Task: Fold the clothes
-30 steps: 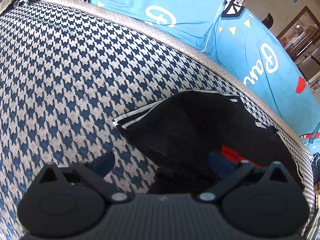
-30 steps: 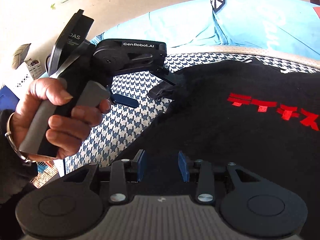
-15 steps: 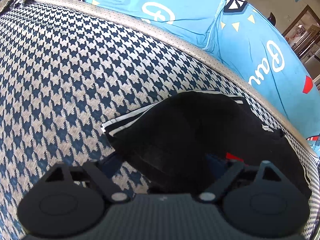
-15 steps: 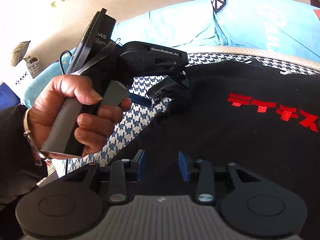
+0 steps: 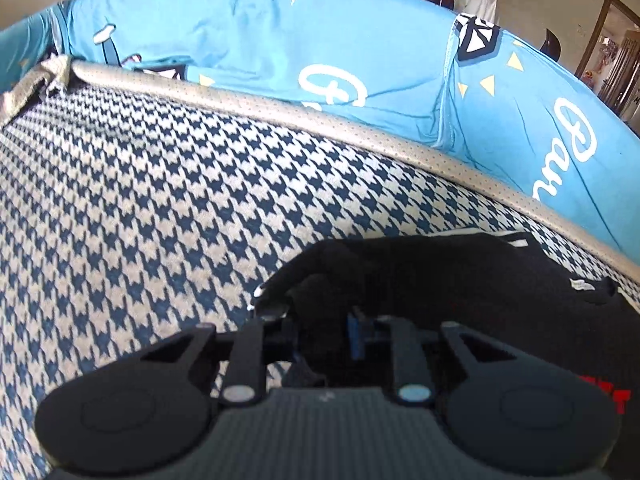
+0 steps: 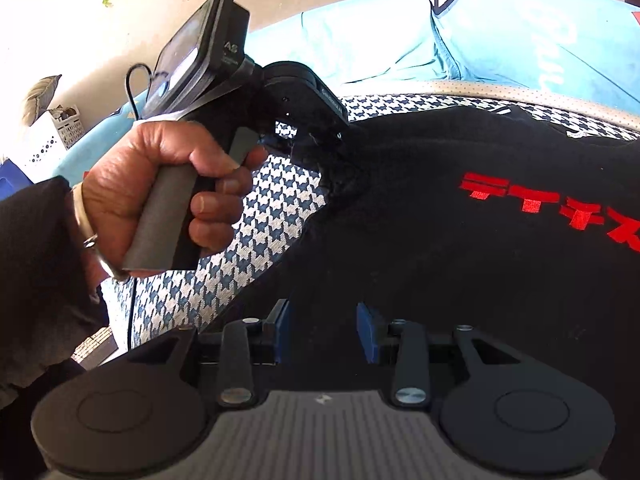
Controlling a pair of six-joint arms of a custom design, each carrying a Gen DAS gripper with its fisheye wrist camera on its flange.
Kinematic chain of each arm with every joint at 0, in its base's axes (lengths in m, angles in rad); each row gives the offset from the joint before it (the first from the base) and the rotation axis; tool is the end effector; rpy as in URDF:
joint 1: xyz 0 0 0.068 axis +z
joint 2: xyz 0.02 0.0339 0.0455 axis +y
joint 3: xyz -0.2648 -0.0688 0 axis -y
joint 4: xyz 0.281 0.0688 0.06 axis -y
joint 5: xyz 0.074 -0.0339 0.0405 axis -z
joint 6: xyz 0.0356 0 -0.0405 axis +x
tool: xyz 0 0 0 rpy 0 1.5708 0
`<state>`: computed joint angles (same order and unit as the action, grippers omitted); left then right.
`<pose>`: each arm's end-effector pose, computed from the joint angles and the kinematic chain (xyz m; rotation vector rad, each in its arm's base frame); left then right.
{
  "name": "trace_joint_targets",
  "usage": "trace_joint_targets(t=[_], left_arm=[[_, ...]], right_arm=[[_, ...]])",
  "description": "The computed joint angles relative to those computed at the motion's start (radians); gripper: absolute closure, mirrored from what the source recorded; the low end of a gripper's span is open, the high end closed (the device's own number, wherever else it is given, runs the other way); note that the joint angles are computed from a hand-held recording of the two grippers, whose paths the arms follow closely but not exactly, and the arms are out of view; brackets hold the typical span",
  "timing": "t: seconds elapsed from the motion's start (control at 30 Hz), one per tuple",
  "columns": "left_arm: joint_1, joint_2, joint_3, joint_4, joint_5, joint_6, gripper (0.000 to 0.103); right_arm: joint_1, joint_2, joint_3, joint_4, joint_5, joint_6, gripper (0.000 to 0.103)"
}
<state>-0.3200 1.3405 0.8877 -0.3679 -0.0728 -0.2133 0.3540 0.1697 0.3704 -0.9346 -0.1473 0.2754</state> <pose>0.2981 -0.0960 0.2222 0.0934 2.3932 -0.1643 0.0953 0.0408 0.1999 -0.1690 2.3392 0.4871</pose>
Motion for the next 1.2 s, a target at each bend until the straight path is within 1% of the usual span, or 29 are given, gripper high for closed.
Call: trace_joint_targets(t=[0.07,0.1,0.23,0.27,0.33,0.37,0.4,0.43,0.5,0.57,0.63,0.67,0.7,0.8,1.03,1.13,1.2], left_arm=[[-0.052,-0.044,-0.034,0.062,-0.113,0.057,0.083],[-0.057,-0.041,-0.031,0.063,-0.128,0.066,0.083],[-0.048,0.009,0.014,0.016,-0.124,0.066,0.083],[-0.045,0.022,0.026,0.004,-0.123,0.065,0.079],[-0.004,0.045,0.045,-0.046,-0.058,0.043,0.077],[0.013,0.048,0.046,-0.057,-0.040,0.040,0.073],[0.027,0.047,0.044,-0.063,-0.031,0.041,0.067],[0.041,0.047,0.042,-0.068,-0.022,0.041,0.063],[0.070,0.042,0.036,-0.072,-0.003,0.037,0.039],[0.102,0.028,0.032,-0.069,0.033,0.023,0.030],[0.138,0.018,0.036,-0.071,0.087,0.007,0.025],[0.150,0.016,0.037,-0.069,0.098,-0.004,0.018],[0.161,0.016,0.038,-0.063,0.104,-0.017,0.014],[0.193,0.041,0.053,-0.045,0.137,-0.053,0.013],[0.246,0.157,0.123,-0.058,0.252,-0.137,0.012],[0.264,0.193,0.148,-0.072,0.322,-0.165,0.012],[0.263,0.207,0.158,-0.076,0.343,-0.176,0.011]], right_arm=[[-0.003,-0.001,-0.003,0.003,-0.001,-0.003,0.066],[-0.011,0.001,-0.005,0.004,-0.008,-0.007,0.066],[-0.023,0.005,-0.009,0.006,-0.017,-0.008,0.066],[-0.023,0.007,-0.008,0.006,-0.017,-0.009,0.066],[-0.025,0.010,-0.006,0.004,-0.017,-0.010,0.066],[-0.026,0.010,-0.005,0.004,-0.017,-0.012,0.066],[-0.026,0.010,-0.004,0.003,-0.016,-0.013,0.066],[-0.026,0.012,-0.002,0.003,-0.015,-0.014,0.066],[-0.026,0.014,0.000,0.002,-0.016,-0.014,0.066],[-0.025,0.017,0.001,0.001,-0.016,-0.016,0.066],[-0.023,0.024,0.000,0.002,-0.014,-0.016,0.066],[-0.022,0.025,-0.001,0.002,-0.013,-0.015,0.066],[-0.019,0.026,-0.002,0.000,-0.011,-0.012,0.066],[0.002,0.042,-0.007,0.011,0.000,0.005,0.066],[0.070,0.044,-0.019,0.018,0.046,0.020,0.066],[0.069,0.046,-0.022,0.023,0.044,0.017,0.066],[0.067,0.050,-0.024,0.028,0.042,0.014,0.066]])
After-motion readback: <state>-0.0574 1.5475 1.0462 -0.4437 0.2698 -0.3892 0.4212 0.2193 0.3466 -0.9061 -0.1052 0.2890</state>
